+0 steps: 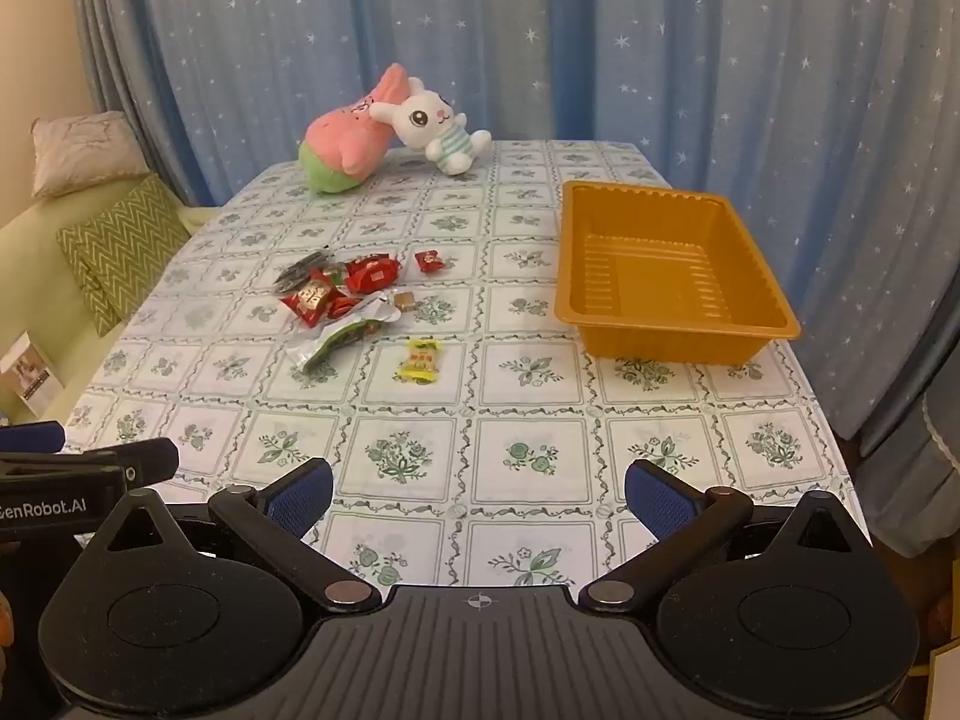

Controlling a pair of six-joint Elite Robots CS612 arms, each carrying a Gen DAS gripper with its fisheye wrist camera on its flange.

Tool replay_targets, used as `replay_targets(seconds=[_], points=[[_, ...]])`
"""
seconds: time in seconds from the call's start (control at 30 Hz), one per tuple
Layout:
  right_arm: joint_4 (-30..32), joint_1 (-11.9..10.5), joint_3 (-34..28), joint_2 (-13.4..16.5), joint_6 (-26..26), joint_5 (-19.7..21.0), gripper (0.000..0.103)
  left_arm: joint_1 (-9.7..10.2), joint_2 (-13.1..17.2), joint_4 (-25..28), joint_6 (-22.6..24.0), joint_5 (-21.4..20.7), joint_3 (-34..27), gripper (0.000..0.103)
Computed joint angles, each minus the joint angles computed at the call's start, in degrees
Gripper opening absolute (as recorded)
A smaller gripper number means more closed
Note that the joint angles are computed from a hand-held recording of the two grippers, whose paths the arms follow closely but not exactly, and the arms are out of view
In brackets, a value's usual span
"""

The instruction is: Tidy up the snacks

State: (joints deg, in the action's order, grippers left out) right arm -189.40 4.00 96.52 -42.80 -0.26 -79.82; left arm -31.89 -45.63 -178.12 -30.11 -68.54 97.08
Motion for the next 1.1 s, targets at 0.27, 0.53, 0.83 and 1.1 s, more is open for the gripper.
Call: replay_targets(seconds=[0.27, 0.53, 0.83, 1.1], points=[[0.2, 0.0, 0.0, -0.1, 0.0, -0.3, 0.103, -0.11, 0.1, -1.1, 0.3, 1.3, 0.3, 0.103], [0.1, 0.1, 0.3, -0.4, 0.3, -0.2, 0.103, -0.23, -0.1, -1.4, 0.1, 1.3, 0.6, 0.103], [0.1, -0.1, 0.1, -0.3, 0.5, -0.2, 0.103, -0.35, -0.3, -1.6, 0.3, 1.1, 0.6, 0.103], [0.3, -0.2, 0.2, -0.3, 0.9, -0.2, 0.103, -0.19, -0.2, -2.4, 0.6, 0.1, 0.7, 0.103]])
